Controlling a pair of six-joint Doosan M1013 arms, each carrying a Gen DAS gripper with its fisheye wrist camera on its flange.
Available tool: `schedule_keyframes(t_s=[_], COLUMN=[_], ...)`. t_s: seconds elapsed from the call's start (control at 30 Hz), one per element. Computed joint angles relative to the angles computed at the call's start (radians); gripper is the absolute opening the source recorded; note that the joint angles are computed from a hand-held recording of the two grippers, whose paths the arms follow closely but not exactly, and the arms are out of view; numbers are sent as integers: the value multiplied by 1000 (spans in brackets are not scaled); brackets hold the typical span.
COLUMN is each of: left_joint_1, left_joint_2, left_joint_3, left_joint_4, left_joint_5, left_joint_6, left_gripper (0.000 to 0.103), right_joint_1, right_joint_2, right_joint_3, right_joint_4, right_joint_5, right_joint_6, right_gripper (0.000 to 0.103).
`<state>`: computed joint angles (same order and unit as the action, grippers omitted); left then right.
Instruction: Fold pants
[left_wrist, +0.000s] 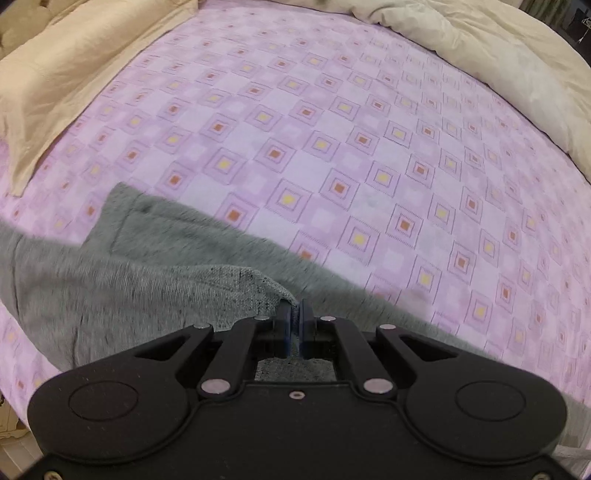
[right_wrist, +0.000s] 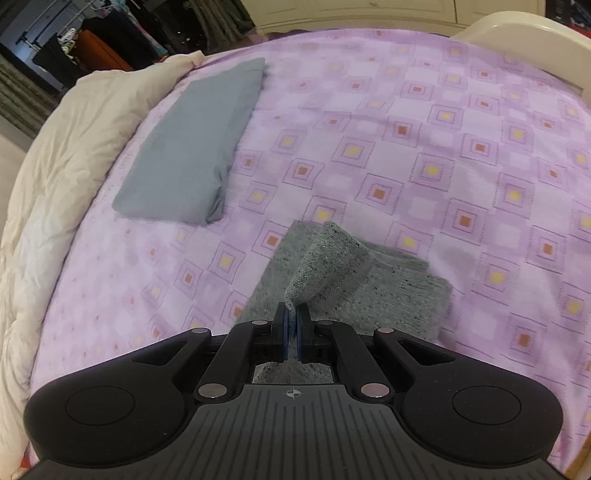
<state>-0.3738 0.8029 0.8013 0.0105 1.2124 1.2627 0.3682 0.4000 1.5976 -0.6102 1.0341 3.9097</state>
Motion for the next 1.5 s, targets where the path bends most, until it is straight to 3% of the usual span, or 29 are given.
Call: schedule_keyframes(t_s=[0.33,0.6,0.67,0.77,0.87,0.93,1.03,1.13,1.2,1.33,1.5], left_joint_1=[-26,-32,-32,-35,-42,-50,-52,-68,-77,-104,-140], left_joint_2=[135,188,197,199,169,143,103,14,-35,-122,-151], left_joint_3=[-200,-271,-283,-282,-241,-206,-157,-13,71,233,333], left_joint_4=[46,69,71,85,143,216,237,212,133,-63,-97], left_joint_5=[133,185,193,183,111,51,-21,-150,-202,-207,-156], left_joint_6=[-21,-44,-49,-28,-25,-30,-11,106,244,535,648], left_gripper=[6,7,11,20,21,21,21,23,25,29,31], right_joint_1=[-63,-104,-113,-119,-96,-77,-47,1,35,79,87], right_joint_2=[55,96,105,93,72,57,29,26,32,58,92], right_joint_3=[-52,-96,-104,-75,-58,-52,-47,-60,-67,-82,-98], right_joint_4=[88,139,161,145,26,-48,-96,-110,-99,1,112], right_joint_5=[2,5,5,-54,-32,19,50,69,66,30,53], right_joint_6=[-157,-292,-328,-333,-298,-293,-406,-555,-614,-671,-718], right_gripper=[4,4,6,12,26,26,26,26,26,26,26])
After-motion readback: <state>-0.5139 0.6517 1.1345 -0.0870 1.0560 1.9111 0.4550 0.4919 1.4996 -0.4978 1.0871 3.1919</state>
